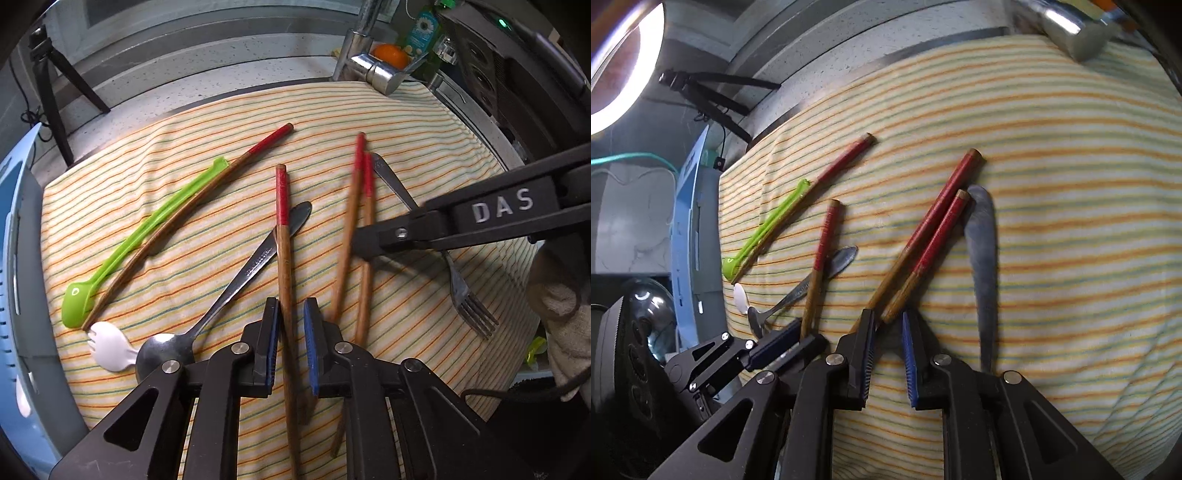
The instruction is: Organize utensils
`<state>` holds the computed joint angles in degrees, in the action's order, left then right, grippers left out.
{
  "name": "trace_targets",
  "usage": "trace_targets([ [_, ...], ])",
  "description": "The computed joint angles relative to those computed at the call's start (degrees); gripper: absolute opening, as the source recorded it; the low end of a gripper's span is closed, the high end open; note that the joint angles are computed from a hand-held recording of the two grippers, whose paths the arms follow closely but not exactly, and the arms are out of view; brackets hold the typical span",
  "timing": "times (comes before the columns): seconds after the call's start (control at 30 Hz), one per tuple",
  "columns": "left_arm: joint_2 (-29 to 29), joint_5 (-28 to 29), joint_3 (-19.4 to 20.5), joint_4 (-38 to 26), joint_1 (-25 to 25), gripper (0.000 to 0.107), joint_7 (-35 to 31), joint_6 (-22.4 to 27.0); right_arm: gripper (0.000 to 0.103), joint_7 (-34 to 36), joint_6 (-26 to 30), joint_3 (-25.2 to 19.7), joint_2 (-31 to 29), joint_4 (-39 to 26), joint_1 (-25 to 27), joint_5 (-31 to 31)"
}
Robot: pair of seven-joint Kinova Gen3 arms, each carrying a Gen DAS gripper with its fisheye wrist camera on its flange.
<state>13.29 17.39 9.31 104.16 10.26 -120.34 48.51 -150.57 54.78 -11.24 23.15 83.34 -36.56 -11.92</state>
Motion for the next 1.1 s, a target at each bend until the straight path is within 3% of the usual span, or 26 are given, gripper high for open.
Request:
trace_targets([
  [0.13,-1.06,4.12,-0.26,2.61,-1.99,0.008,-0.68,-1.47,0.016,2.07,0.61,-0.27,1.15,-1.67,0.01,0.68],
  [0.27,-2.51,9.3,-0.92,5.5,-4.87,0.007,-2.95,-1.04,0.012,6.03,0.59,-1.01,-0.24,0.64,1.53,-0.79],
  [0.37,-3.29,7.84,-1.19,5.94,-4.2,0.007,-3.13,-1.1,0.012,6.8,1.62,-0.79,-0.89,1.14,1.96,-1.43],
  [0.57,-0.25,0.88,-0.65,0.96,-0.33,0.01,0.76,-0.56,0.014,5.84,1.72,-0.1,0.3,-0.32,0.74,-0.79],
  [0.77,2.57,-0.57,0.26,-2.79,0.0,0.006,0.23,0.06,0.011,5.68,-1.36,-0.29,-1.5,2.71,0.73,-0.55],
  [1.1,-1.63,12.43,-0.77,2.23,-7.29,0.006,-5.03,1.47,0.006,4.53,-8.66,-1.43,-6.15,9.14,1.96,-3.69],
])
